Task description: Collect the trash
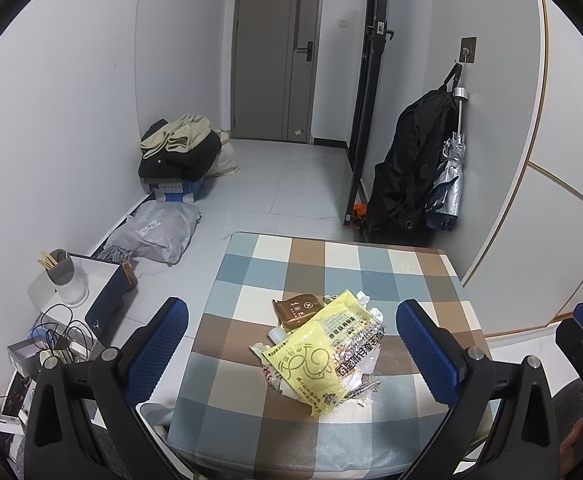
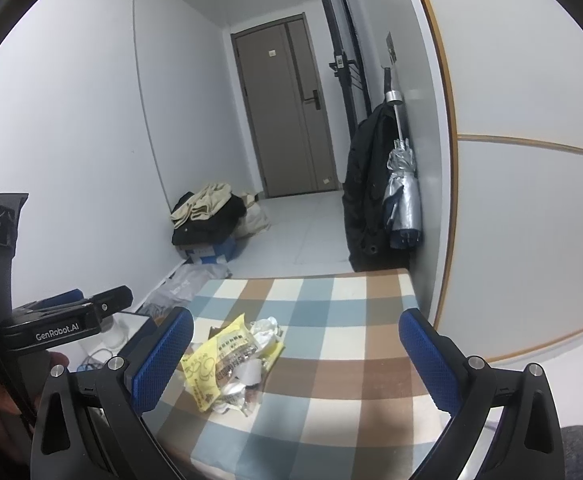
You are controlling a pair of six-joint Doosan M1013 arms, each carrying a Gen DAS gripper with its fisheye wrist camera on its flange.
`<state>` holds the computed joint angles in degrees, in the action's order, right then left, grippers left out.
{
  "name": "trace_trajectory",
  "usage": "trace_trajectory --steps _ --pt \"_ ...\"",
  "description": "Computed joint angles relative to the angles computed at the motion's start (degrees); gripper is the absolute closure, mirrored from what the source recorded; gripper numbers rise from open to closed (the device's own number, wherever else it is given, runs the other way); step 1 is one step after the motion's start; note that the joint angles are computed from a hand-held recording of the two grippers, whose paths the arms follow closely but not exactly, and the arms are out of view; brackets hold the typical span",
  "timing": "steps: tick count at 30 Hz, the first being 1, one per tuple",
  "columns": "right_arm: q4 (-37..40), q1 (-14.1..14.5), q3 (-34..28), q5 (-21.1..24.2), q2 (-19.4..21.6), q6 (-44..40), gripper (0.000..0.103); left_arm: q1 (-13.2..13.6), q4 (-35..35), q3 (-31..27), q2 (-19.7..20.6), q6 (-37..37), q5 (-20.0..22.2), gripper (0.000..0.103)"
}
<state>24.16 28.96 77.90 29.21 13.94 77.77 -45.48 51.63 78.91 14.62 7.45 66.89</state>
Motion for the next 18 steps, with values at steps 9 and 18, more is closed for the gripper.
trace_trajectory --steps 9,18 --pt "0.3 -0.2 0.1 0.2 -0.1 0.3 0.0 0.1 -0.2 0.0 0.0 0.1 -0.1 0.001" --pt "0.1 -0.2 0.2 -0.2 -0.2 -0.1 0.0 0.3 -1.3 0.2 0.0 0.6 -1.0 0.001"
